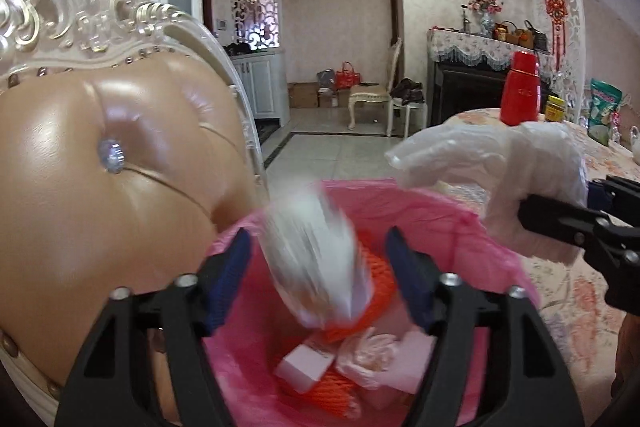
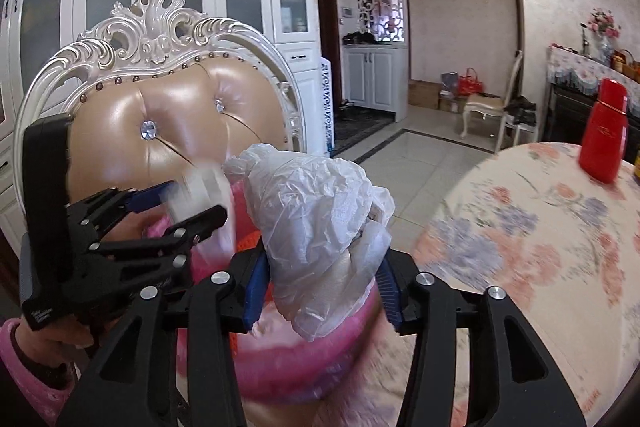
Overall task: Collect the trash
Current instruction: 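Carry the paper cup and plastic bag to the pink bin and open both tools, then return both tools to the table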
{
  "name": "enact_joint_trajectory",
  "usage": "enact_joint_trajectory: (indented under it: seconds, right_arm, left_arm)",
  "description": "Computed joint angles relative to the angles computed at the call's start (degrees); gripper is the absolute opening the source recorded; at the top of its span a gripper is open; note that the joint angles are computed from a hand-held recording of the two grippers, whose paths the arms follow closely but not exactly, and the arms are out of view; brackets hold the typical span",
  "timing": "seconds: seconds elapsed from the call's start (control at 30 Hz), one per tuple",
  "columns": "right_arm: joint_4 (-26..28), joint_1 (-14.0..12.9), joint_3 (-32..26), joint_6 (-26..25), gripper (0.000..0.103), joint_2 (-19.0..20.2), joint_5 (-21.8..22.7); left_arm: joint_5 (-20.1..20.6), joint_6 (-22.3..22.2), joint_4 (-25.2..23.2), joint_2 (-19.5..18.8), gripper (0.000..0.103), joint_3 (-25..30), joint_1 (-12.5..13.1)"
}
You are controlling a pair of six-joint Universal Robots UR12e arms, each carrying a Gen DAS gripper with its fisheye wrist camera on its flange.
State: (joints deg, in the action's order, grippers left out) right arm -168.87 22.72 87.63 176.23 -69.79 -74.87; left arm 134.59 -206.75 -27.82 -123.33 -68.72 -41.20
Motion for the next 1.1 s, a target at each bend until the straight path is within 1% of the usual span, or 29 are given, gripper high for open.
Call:
enact_joint_trajectory:
  seconds: [0.03, 0.07, 0.1, 0.13, 0.17, 0.2, 0.23, 0.27, 0.33, 0.47, 0.53, 0.6, 0.67, 0.73, 0.8, 0.83, 0.97, 1.0, 1.07, 1.1]
  right_arm:
    - [0.1, 0.0, -0.4, 0.1, 0.050, 0.3, 0.3]
    - [0.4, 0.1, -1.0, 0.2, 0.051, 0.9, 0.9]
    - [0.9, 0.2, -1.8, 0.2, 0.055, 1.4, 1.3]
    - [1.3, 0.2, -2.2, 0.2, 0.062, 1.7, 1.7]
    - [1.5, 0.3, -2.4, 0.2, 0.065, 2.0, 2.1]
    - [1.3, 0.3, -2.6, 0.3, 0.069, 2.1, 2.8]
    - [1.2, 0.2, -2.5, 0.1, 0.074, 2.1, 3.4]
    - [0.8, 0.2, -2.2, -0.1, 0.076, 1.9, 3.5]
    - [-0.4, -0.1, -1.0, 0.0, 0.077, 1.1, 3.3]
    - [-1.6, -1.4, 1.8, 0.7, 0.077, -1.4, 2.9]
    - [-2.3, -2.2, 3.5, 0.8, 0.077, -2.8, 2.0]
    - [-3.4, -3.1, 5.6, 1.3, 0.077, -4.6, 0.7]
    - [-4.1, -3.9, 7.5, 1.5, 0.078, -6.2, -0.5]
    - [-5.1, -4.7, 9.8, 1.6, 0.081, -7.9, -2.6]
    - [-6.1, -5.7, 11.8, 2.2, 0.083, -9.5, -3.8]
    - [-6.4, -6.5, 13.2, 2.8, 0.083, -10.6, -4.6]
    - [-6.9, -9.4, 17.5, 4.5, 0.084, -14.3, -8.5]
    - [-6.9, -10.0, 18.3, 5.1, 0.084, -15.0, -9.1]
    - [-7.4, -12.3, 21.0, 6.5, 0.084, -17.3, -10.7]
    - [-7.5, -12.8, 21.6, 6.7, 0.084, -17.9, -11.3]
  left_arm:
    - [0.9, -0.3, 0.7, 0.3, 0.084, -0.8, 0.0]
    - [1.5, -0.5, 1.0, 0.5, 0.084, -1.0, 0.0]
    - [1.8, -0.8, 1.2, 0.9, 0.084, -1.6, 0.0]
    - [0.8, -0.4, 2.1, 1.3, 0.084, -2.2, 0.2]
    - [0.3, 0.0, 2.3, 1.7, 0.084, -2.6, 0.1]
    - [1.6, -0.2, 2.0, 1.6, 0.084, -2.5, -0.2]
    - [3.2, -0.1, 1.7, 1.5, 0.089, -2.4, -0.5]
    - [5.3, 0.3, 1.7, 1.4, 0.091, -2.2, -0.9]
    - [7.8, 0.1, 1.9, 1.5, 0.093, -2.3, -1.6]
    - [7.2, -3.5, 2.3, 2.6, 0.097, -3.4, -1.8]
    - [6.4, -4.3, 2.9, 2.7, 0.098, -3.4, -2.0]
    - [5.3, -4.5, 3.1, 2.2, 0.098, -2.5, -2.5]
    - [3.2, -3.4, 3.3, 1.0, 0.098, -0.7, -3.0]
    - [1.2, -2.2, 3.8, 0.0, 0.098, 0.8, -3.4]
    - [-1.4, 0.1, 3.4, -2.0, 0.098, 3.9, -4.2]
    - [-2.2, 1.1, 3.2, -2.7, 0.098, 5.0, -4.5]
    - [-7.1, 6.8, 2.2, -7.2, 0.098, 12.4, -6.1]
    - [-8.6, 7.7, 1.9, -8.2, 0.098, 14.2, -6.4]
    - [-12.0, 8.8, 0.8, -10.5, 0.098, 18.2, -7.0]
    - [-13.6, 9.2, 0.4, -11.4, 0.098, 19.8, -7.2]
